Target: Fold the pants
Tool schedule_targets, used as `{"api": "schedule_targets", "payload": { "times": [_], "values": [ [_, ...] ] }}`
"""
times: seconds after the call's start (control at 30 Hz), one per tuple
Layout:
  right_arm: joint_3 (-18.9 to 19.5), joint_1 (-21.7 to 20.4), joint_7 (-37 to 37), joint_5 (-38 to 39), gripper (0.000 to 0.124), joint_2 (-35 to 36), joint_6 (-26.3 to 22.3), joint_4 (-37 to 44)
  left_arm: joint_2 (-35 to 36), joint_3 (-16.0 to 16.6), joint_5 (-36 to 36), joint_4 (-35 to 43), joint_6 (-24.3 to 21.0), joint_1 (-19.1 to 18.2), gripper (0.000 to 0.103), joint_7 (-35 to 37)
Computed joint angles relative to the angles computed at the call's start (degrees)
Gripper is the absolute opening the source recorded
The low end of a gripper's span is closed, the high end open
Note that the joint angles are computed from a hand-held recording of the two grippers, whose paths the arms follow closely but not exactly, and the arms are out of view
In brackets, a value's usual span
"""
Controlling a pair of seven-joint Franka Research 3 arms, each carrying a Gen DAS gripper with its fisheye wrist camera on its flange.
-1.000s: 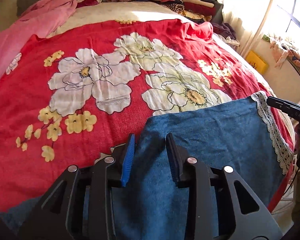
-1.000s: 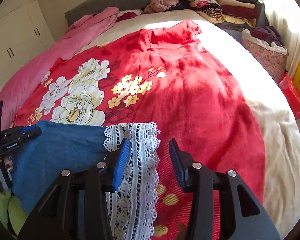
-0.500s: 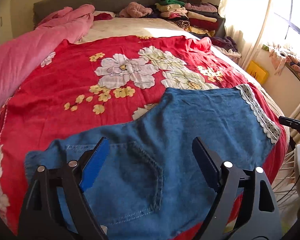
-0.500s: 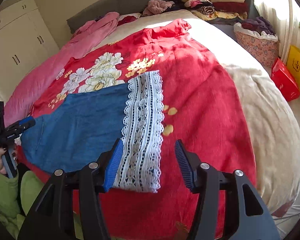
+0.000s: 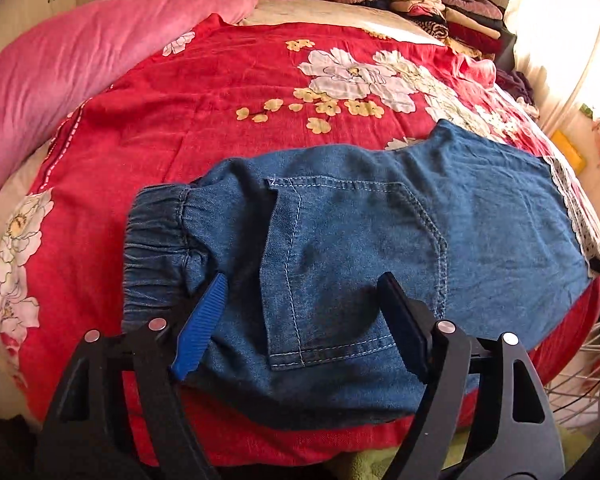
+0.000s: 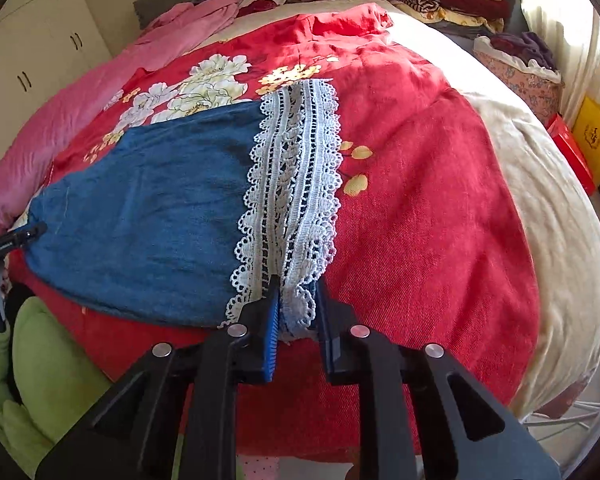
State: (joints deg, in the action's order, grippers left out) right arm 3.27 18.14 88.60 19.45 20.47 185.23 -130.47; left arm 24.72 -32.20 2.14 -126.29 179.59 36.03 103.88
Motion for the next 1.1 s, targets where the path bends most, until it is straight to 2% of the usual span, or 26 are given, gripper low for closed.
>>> {"api": "schedule_targets", "payload": {
  "times": [0.03,0.07,0.1,0.17,0.2,0.23,0.27,0.3,0.37,0.43,0.47,0.5,0.53,0.63,0.67,0.7,0.73,0.8,0.87,0.93,1.03,1.1],
  "values": [
    [-2.47,2.40,0.81,-0.33,0.021,0.31,-0.02,0.08,-0.12,0.07,0.02,-0.14,0.02,-0.12,0.070,-0.09],
    [-2.93,2.80,1.14,0.00,0.023,0.50,-0.04,0.21,-0.09,0.02,0.03,-0.18,0.11,-0.11,0.070,-0.09],
    [-1.39,1.20,1.08,0.72,0.024,0.39,-0.04,0.15,-0.04,-0.50,-0.02,-0.32,0.29,0.40,0.070,0.05],
    [-2.26,1.83,1.64,0.71,0.034,-0.53,0.11,-0.61,-0.04,-2.70,-0.27,-0.90,0.99,2.58,0.070,0.46],
    [-4.56,4.13,1.93,0.37,0.036,-1.30,0.60,-1.36,-0.34,-4.27,-0.43,-1.49,1.35,4.03,0.071,0.38],
    [-8.78,8.38,2.54,0.10,0.040,-2.02,1.16,-2.17,-0.89,-6.58,-0.61,-2.52,1.86,6.26,0.075,0.30],
    [-11.43,11.09,2.63,0.29,0.046,-2.76,2.28,-3.11,-1.59,-9.32,-0.43,-3.77,2.89,8.69,0.079,0.64],
    [-12.07,11.80,2.79,0.54,0.047,-3.53,3.50,-3.97,-2.09,-10.05,0.55,-4.35,3.48,9.29,0.079,0.27],
    [-9.48,9.50,2.10,1.34,0.053,-5.14,6.51,-5.58,-3.75,-9.98,2.26,-5.45,4.66,8.66,0.079,-0.80],
    [-11.62,12.50,-0.37,3.97,0.062,-6.00,8.46,-6.20,-3.80,-13.69,3.70,-5.99,4.97,11.65,0.081,-1.52],
    [-12.59,14.12,-2.17,5.52,0.067,-6.38,9.66,-6.44,-3.79,-14.67,4.50,-6.07,5.00,12.39,0.084,-1.91],
    [-11.85,13.73,-2.88,5.59,0.068,-6.75,10.79,-6.71,-4.10,-15.08,5.35,-6.31,5.27,12.46,0.086,-2.36],
    [-10.28,12.34,-3.21,5.30,0.071,-6.98,11.63,-6.81,-4.49,-14.77,6.12,-6.47,5.60,11.95,0.089,-2.95],
    [-4.55,7.13,-2.48,2.70,0.074,-7.42,14.68,-7.13,-4.41,-15.29,8.31,-5.96,5.00,11.74,0.090,-4.61],
    [-2.24,4.84,-1.44,0.96,0.075,-7.44,15.69,-7.33,-4.44,-14.93,8.95,-5.57,4.72,11.00,0.091,-5.34],
    [-0.33,3.02,-0.64,-0.40,0.081,-7.12,16.36,-7.04,-4.26,-14.68,9.69,-5.12,4.42,10.45,0.091,-5.91],
    [0.44,2.71,-0.84,-0.37,0.087,-6.71,16.59,-6.45,-3.95,-14.88,10.34,-4.62,4.16,10.19,0.091,-6.18],
    [2.35,1.33,-0.68,-2.29,0.087,-5.35,16.25,-4.72,-3.64,-14.00,11.14,-3.51,3.72,8.08,0.091,-6.62],
    [2.32,2.56,-2.18,-1.71,0.087,-3.67,15.45,-2.69,-2.28,-14.28,11.85,-2.00,3.19,6.84,0.092,-5.99],
    [2.38,3.62,-3.43,-1.22,0.087,-1.68,14.80,-0.61,-1.16,-12.98,12.17,-0.45,2.55,4.16,0.093,-5.56],
    [3.23,3.82,-4.12,-1.45,0.087,1.59,12.59,2.91,1.56,-8.28,11.85,3.50,-0.23,-2.80,0.093,-4.70],
    [1.09,6.57,-5.58,0.05,0.087,3.43,10.74,5.15,4.17,-5.67,11.16,6.71,-3.16,-6.73,0.093,-3.80]
  ]
}}
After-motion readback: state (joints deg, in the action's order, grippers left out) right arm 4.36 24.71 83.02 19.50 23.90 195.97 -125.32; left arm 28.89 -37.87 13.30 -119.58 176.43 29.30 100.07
